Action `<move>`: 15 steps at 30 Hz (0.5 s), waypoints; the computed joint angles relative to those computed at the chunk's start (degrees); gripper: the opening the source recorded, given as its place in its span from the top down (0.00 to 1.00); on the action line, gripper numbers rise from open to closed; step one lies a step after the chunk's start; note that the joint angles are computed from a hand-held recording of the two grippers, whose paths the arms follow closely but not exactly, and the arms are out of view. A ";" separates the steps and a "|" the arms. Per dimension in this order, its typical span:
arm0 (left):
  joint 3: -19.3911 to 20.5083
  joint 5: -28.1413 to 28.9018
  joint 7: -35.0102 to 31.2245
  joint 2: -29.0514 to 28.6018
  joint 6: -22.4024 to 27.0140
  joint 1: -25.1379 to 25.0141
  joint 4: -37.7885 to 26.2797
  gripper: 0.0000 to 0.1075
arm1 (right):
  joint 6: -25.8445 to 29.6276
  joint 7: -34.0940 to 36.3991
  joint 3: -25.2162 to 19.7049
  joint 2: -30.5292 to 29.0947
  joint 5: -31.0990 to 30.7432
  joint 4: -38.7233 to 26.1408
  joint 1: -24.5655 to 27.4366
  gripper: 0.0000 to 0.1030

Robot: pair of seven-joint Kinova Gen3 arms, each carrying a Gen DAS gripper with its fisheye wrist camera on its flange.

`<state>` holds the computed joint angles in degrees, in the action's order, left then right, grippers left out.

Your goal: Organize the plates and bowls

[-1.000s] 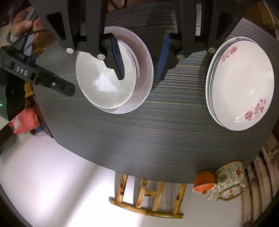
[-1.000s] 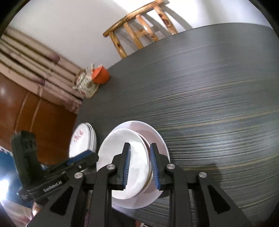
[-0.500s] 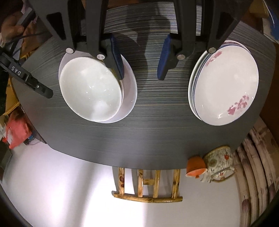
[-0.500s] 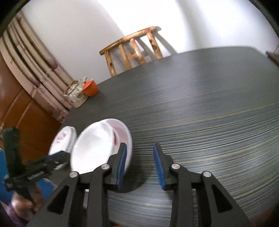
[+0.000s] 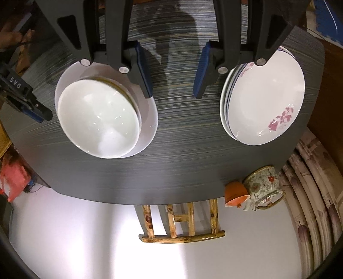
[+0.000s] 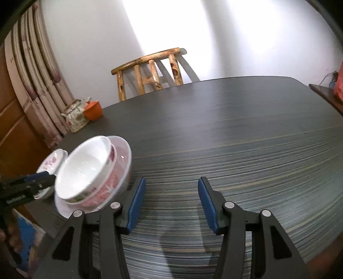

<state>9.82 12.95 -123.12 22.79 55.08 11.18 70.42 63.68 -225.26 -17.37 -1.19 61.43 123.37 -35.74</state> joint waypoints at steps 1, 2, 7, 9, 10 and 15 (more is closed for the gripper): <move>-0.13 -0.28 0.24 -0.16 -0.35 0.26 0.27 0.63 | 0.51 0.14 -0.09 0.23 -0.38 -0.12 -0.08 0.52; -0.23 -0.55 0.38 -0.36 -0.77 0.47 0.62 0.63 | 0.71 -0.34 -0.21 0.31 -0.43 -0.04 -0.25 0.52; -0.16 -1.08 0.43 -0.56 -0.78 0.60 0.84 0.63 | 0.03 -0.95 -0.18 0.48 -0.44 0.12 -0.46 0.51; -0.20 -0.92 0.86 -0.28 -0.01 0.51 0.32 0.63 | -0.54 -1.40 -0.21 0.53 -0.17 0.36 -0.68 0.51; -0.22 -0.86 1.11 -0.16 0.33 0.51 0.05 0.63 | -1.31 -1.46 -0.07 0.30 -0.06 0.57 -0.61 0.51; -0.34 -0.93 1.78 0.65 1.43 0.53 -1.10 0.63 | -5.92 -0.95 0.17 -2.71 1.16 1.59 0.64 0.50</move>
<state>9.48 12.02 -121.34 23.43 56.51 11.71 69.33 57.76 -226.21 -17.20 -3.89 62.58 124.96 -35.10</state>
